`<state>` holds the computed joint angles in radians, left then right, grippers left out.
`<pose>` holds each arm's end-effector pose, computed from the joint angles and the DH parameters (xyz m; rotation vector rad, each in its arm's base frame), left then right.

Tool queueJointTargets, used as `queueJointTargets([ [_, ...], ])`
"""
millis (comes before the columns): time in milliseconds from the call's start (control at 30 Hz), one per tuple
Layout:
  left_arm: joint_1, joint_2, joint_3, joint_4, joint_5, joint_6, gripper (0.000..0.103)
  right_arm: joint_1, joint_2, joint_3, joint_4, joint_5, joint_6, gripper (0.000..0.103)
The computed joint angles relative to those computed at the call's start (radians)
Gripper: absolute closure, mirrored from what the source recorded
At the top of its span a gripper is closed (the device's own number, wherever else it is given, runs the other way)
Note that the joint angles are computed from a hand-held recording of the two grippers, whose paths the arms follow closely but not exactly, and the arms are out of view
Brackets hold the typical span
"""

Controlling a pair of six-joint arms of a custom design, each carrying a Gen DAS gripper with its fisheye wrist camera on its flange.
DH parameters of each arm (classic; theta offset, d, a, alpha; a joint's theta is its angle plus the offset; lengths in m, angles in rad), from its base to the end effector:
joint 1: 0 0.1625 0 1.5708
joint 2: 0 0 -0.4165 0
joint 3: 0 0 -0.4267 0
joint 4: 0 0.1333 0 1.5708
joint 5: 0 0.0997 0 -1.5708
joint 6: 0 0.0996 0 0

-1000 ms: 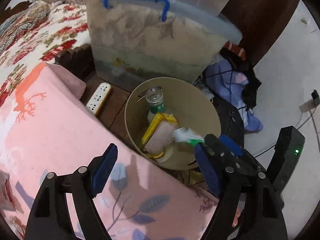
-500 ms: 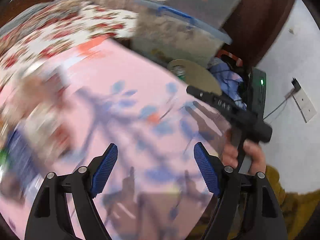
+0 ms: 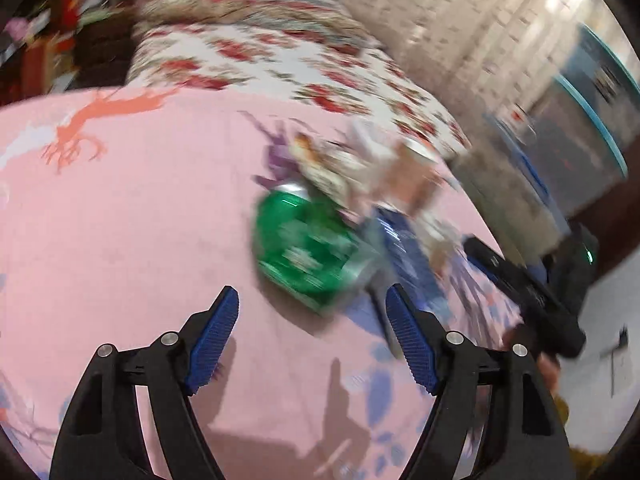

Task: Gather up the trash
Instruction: 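Grasp the crushed green can with the left gripper while the right approaches crumpled paper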

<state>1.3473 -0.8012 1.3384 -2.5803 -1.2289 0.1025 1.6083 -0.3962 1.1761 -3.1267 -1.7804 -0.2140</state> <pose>-0.0121 -0.8052 0.2051 0.3336 2.7328 -0.6894 0.1435 -0.8222 0.0235 0.2214 -2.6687 1.0644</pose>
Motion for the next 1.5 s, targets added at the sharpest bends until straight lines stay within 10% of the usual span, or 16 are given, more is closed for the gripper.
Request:
queueJointTargets([
  [267,0.047,0.170,-0.273,0.182,-0.048,-0.040,0.031,-0.004,0.088,-0.164,0.177,-0.016,0.076,0.046],
  [367,0.034,0.168,-0.243,0.160,-0.022,-0.008,0.057,0.002,0.093,-0.151,0.163,-0.026,0.054,0.050],
  [700,0.053,-0.077,0.114,0.003,-0.046,-0.019,0.073,0.030,-0.009,0.129,-0.006,-0.036,-0.015,0.054],
  [1267,0.040,-0.180,0.237,-0.072,0.042,-0.030,0.071,0.033,-0.062,0.269,-0.204,-0.171,-0.035,0.053],
  [1400,0.046,-0.160,0.214,-0.049,0.040,-0.079,0.036,0.032,-0.057,0.260,-0.190,-0.173,-0.037,0.049],
  [1500,0.059,-0.155,0.202,-0.026,0.007,-0.112,0.036,0.028,-0.057,0.256,-0.166,-0.162,-0.025,0.049],
])
